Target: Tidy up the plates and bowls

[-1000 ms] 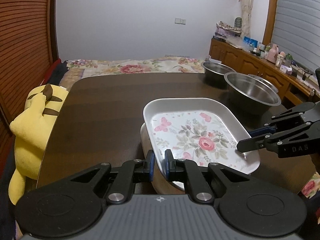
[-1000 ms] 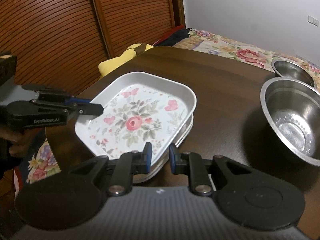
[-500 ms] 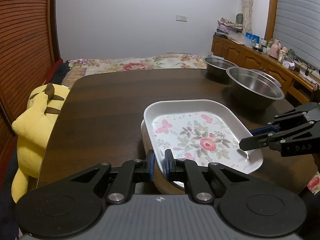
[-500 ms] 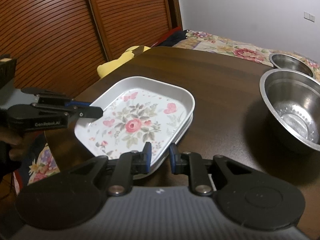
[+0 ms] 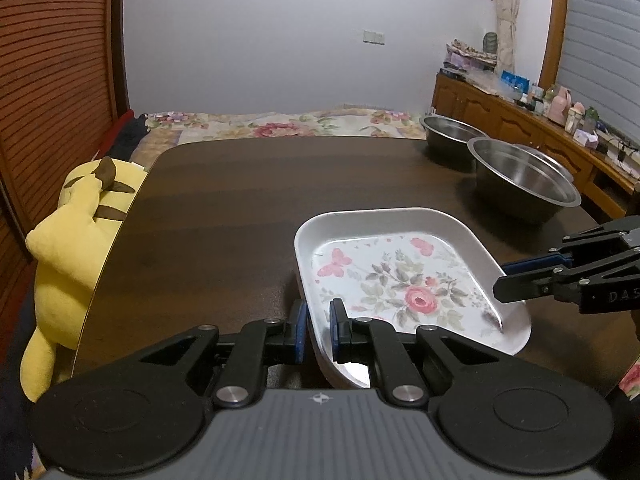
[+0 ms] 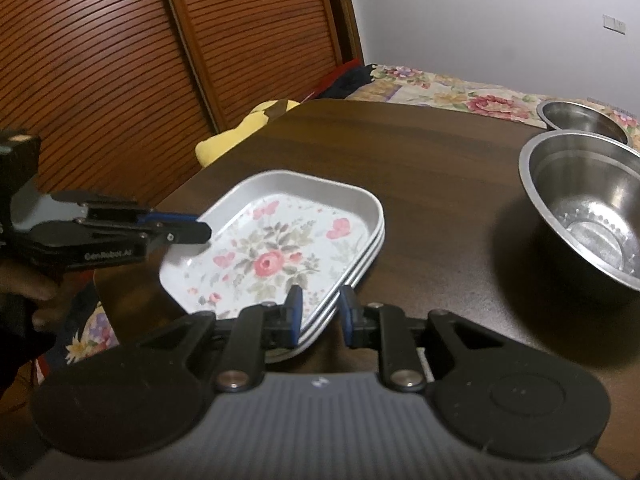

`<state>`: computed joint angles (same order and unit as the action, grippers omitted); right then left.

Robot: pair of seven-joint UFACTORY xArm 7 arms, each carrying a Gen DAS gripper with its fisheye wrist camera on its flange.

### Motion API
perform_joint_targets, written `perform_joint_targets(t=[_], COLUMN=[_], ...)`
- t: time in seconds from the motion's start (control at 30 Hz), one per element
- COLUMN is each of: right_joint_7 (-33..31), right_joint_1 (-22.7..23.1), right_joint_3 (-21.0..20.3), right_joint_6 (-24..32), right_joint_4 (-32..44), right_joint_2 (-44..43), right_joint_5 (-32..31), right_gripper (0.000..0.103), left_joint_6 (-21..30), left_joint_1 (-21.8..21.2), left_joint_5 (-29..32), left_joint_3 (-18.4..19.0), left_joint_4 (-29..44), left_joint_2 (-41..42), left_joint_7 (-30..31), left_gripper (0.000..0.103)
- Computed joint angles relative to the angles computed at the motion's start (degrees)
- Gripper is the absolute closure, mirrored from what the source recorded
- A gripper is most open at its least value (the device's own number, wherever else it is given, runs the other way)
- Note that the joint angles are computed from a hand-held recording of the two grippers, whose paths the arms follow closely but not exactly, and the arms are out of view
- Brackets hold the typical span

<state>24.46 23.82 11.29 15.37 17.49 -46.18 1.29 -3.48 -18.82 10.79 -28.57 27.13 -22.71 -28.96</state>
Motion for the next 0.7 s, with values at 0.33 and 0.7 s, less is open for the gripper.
perform_joint_targets(t=[0.33,0.7], right_joint_7=[2.65,5.49], right_joint_1=[-2.01,-9.28], right_joint_3=[1.67,1.35], right_joint_6=[-1.1,6.3], right_joint_4=[-0.98,-6.57], right_joint_2=[-4.55,-22.64], right_joint_5=[-1.03,-4.39], right_gripper=[0.081,0.081], left_joint_6=[-1.23,-3.76], left_joint_1=[-0.26,8.56], left_joint_5=[-0.77,0.51], left_joint_3=[0.88,-10.64], left_joint_4=[0.29,8.34], left_joint_2=[-1.91,2.53], left_joint_7=[0.81,-0.05], left_gripper=[0.078,0.072])
